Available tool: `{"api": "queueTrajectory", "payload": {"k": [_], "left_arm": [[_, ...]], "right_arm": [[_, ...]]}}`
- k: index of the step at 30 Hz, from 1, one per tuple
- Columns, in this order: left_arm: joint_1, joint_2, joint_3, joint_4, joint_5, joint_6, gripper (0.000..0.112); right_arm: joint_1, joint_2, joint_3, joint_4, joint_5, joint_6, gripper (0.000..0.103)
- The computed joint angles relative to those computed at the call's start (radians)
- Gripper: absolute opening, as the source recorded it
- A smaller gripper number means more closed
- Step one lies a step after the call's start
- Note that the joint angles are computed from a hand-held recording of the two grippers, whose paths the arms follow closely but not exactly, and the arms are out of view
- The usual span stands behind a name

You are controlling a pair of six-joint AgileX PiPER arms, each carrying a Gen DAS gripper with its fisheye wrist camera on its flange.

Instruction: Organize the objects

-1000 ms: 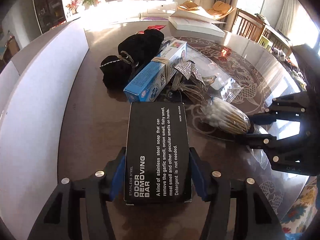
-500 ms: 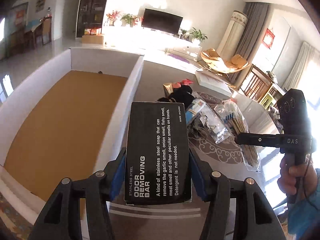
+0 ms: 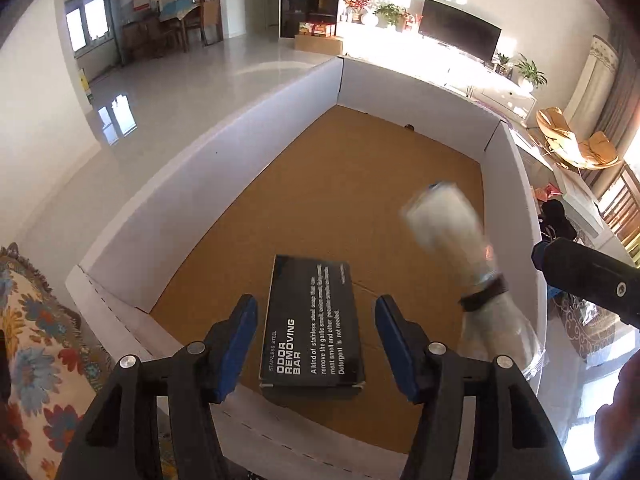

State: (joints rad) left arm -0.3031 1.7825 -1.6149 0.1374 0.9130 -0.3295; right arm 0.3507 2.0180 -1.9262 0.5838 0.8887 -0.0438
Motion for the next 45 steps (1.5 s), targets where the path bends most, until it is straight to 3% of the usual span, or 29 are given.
{"api": "queueTrajectory", "payload": {"k": [4, 10, 14, 17, 20, 23, 25, 27, 30, 45], "left_arm": [[-0.027, -0.105, 0.118, 0.048, -0.096, -0.074, 0.081], [-0.208, -0.202, 0.159, -0.062, -0.16, -0.004, 0.082], [-0.42, -0.147, 0.097, -0.08, -0.155, 0.024, 0.1], [-0.534, 0.003, 0.007, -0.076, -0.131, 0.006, 0.102], [-0.583, 0.222, -0.166, -0.045, -0.047, -0.052, 0.102], [-0.6, 0.405, -0.356, -0.004, 0.026, -0.102, 0.101], [-0.628, 0.457, -0.409, 0.11, 0.027, -0.166, 0.101], [-0.629, 0.511, -0.493, 0.121, 0.052, -0.153, 0.103], [-0.631, 0.526, -0.49, 0.17, -0.009, -0.199, 0.103], [-0.631, 0.543, -0.507, 0.167, -0.015, -0.195, 0.103]], "right_arm": [[-0.04, -0.14, 0.241, 0.015, -0.142, -0.093, 0.08], [-0.131, -0.45, 0.675, -0.29, -0.343, -0.09, 0.093], [-0.291, -0.65, 0.988, -0.496, -0.427, -0.022, 0.095], [-0.454, -0.7, 1.13, -0.575, -0.442, -0.013, 0.095], [-0.587, -0.672, 1.185, -0.569, -0.479, -0.075, 0.095], [-0.627, -0.635, 1.203, -0.55, -0.506, -0.098, 0.095], [-0.639, -0.623, 1.212, -0.504, -0.539, -0.126, 0.097], [-0.64, -0.599, 1.196, -0.493, -0.544, -0.109, 0.101], [-0.631, -0.551, 1.156, -0.554, -0.548, -0.017, 0.103], [-0.623, -0.533, 1.147, -0.583, -0.556, 0.018, 0.103]]}}
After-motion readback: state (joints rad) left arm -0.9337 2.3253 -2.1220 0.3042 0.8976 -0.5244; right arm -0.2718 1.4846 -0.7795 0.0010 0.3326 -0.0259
